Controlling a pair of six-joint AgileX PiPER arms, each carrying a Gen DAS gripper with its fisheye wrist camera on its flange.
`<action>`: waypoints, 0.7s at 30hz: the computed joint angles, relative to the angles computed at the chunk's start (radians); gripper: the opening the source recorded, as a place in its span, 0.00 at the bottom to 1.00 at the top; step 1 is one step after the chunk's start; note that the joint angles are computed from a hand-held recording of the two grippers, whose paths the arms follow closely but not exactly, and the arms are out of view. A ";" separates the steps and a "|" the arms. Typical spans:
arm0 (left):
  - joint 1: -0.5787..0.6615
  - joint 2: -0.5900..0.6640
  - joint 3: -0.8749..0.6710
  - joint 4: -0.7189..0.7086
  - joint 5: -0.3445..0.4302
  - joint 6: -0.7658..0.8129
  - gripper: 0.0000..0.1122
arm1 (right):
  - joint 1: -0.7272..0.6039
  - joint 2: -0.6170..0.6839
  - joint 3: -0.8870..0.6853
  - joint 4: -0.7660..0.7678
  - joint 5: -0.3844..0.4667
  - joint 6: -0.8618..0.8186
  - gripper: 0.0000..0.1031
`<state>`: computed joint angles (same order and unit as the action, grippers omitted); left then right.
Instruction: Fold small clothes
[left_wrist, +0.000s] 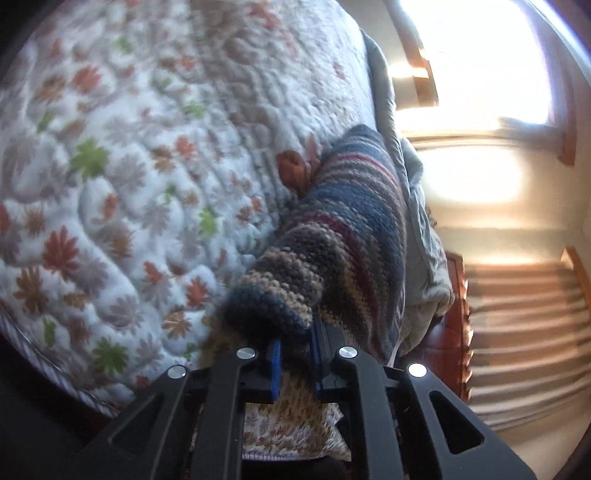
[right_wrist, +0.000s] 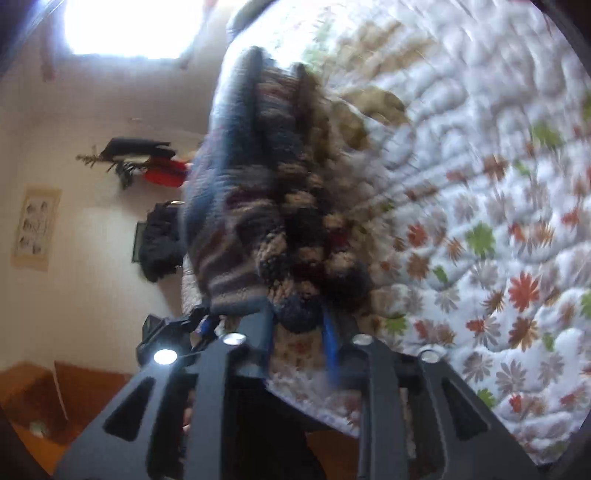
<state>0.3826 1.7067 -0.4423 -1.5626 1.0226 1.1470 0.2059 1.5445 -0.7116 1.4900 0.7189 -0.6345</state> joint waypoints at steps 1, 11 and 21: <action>-0.001 -0.011 -0.013 0.023 0.018 -0.020 0.16 | -0.010 -0.036 -0.018 -0.076 -0.002 0.061 0.52; -0.285 -0.291 -0.135 0.095 -0.055 -0.110 0.58 | -0.028 0.138 -0.409 -0.251 0.068 0.152 0.47; -0.391 -0.084 -0.200 0.185 -0.172 -0.141 0.65 | -0.103 0.277 -0.641 -0.422 0.187 0.288 0.21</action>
<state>-0.0084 1.6222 -0.6421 -1.3781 0.8508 1.0057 0.1032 1.8219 -1.3530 1.0677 0.9064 -0.3462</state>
